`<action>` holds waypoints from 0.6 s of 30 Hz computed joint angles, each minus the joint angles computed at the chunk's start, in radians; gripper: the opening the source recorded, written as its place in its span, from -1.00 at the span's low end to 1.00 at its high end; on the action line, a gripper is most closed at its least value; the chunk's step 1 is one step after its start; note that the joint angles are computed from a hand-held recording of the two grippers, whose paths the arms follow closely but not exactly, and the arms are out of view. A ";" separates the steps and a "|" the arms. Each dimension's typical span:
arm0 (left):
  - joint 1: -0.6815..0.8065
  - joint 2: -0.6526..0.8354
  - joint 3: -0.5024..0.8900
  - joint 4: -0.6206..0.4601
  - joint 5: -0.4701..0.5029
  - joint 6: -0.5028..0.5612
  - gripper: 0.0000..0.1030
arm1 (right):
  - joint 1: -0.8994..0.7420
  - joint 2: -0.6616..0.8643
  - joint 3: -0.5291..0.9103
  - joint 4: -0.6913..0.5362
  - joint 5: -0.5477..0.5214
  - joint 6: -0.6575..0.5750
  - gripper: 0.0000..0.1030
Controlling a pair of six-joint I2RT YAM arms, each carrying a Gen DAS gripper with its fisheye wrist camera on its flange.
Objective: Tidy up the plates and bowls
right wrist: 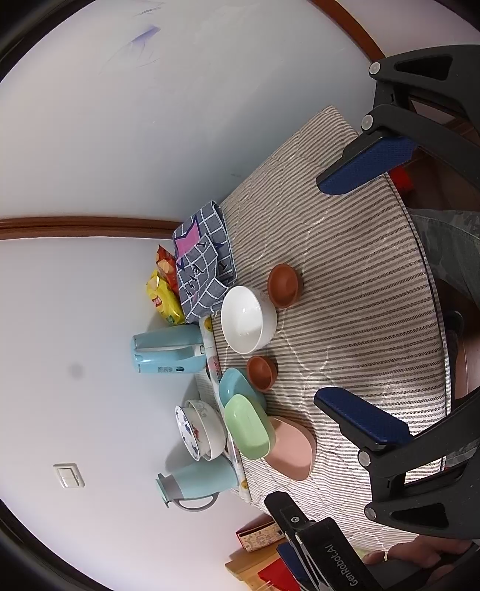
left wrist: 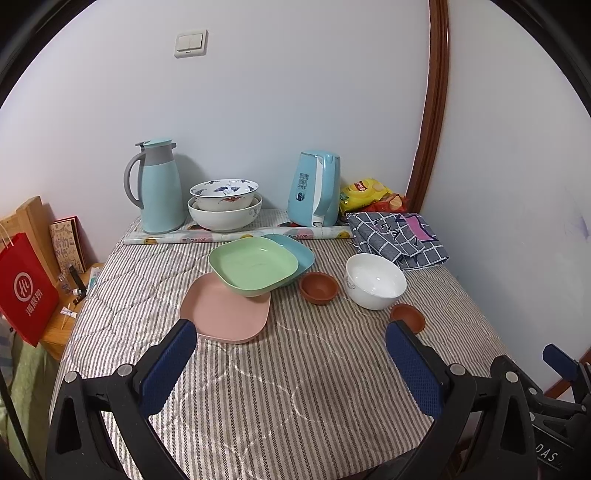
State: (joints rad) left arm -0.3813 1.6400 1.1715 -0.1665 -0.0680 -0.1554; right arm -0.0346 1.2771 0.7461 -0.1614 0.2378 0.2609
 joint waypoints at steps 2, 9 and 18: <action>-0.002 0.004 0.006 -0.003 0.000 0.002 1.00 | -0.001 0.001 0.005 -0.004 0.002 0.002 1.00; -0.007 0.006 0.006 0.002 0.000 0.006 1.00 | -0.007 0.003 0.008 -0.001 0.003 -0.003 1.00; 0.008 0.065 0.063 -0.019 0.020 0.006 1.00 | -0.012 0.076 0.046 0.013 -0.014 -0.007 1.00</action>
State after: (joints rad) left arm -0.3730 1.7053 1.2347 -0.1860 -0.0479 -0.1495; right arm -0.0463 1.3529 0.7923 -0.1483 0.2235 0.2535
